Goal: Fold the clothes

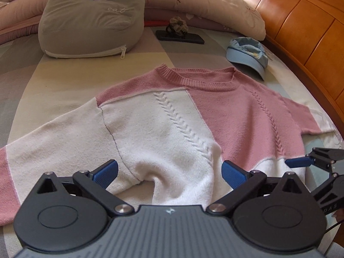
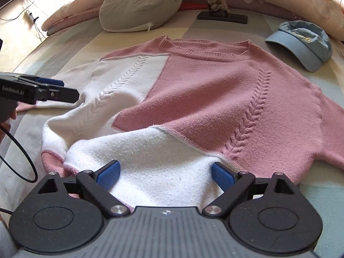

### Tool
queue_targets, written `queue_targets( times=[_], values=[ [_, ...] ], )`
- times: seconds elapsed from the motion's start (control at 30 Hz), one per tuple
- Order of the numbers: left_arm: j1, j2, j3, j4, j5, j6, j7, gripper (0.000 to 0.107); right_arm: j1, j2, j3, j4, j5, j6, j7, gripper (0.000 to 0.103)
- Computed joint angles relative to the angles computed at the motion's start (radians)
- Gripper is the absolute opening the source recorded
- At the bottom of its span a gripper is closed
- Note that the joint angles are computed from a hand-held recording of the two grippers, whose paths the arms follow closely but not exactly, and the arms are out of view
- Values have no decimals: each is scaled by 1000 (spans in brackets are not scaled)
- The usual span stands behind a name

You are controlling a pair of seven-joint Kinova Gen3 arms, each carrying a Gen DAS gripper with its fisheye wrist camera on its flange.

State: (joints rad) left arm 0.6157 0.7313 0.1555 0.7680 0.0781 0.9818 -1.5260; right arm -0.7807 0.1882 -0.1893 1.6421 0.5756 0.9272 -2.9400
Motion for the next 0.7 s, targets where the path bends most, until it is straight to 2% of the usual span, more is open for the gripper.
queue_targets(
  times=[0.1,0.2,0.27,0.37,0.47,0.57,0.63,0.7],
  values=[
    [-4,11,9,0,16,-12,1,101,50,-21,-21,44,-27,-77,64,99],
    [-7,50,24,-56,36,29,-15,101,153,-30,-94,65,-73,-123,136,103],
    [1,56,25,-58,34,16,-51,101,187,-33,-117,78,-94,-150,182,103],
    [3,56,40,-43,37,-12,-115,101,217,-28,-170,91,-41,-156,196,103],
    [1,15,51,47,55,-87,-164,101,276,-26,-262,116,53,-166,109,103],
    [42,-68,16,186,12,-199,-140,101,194,-48,-218,150,150,-165,-13,103],
    [69,-143,-6,278,-14,-243,-92,102,102,-77,-195,151,213,-94,-94,103],
    [129,-229,-80,371,-16,-277,-33,102,9,-107,-188,153,270,-13,-176,103]
  ],
)
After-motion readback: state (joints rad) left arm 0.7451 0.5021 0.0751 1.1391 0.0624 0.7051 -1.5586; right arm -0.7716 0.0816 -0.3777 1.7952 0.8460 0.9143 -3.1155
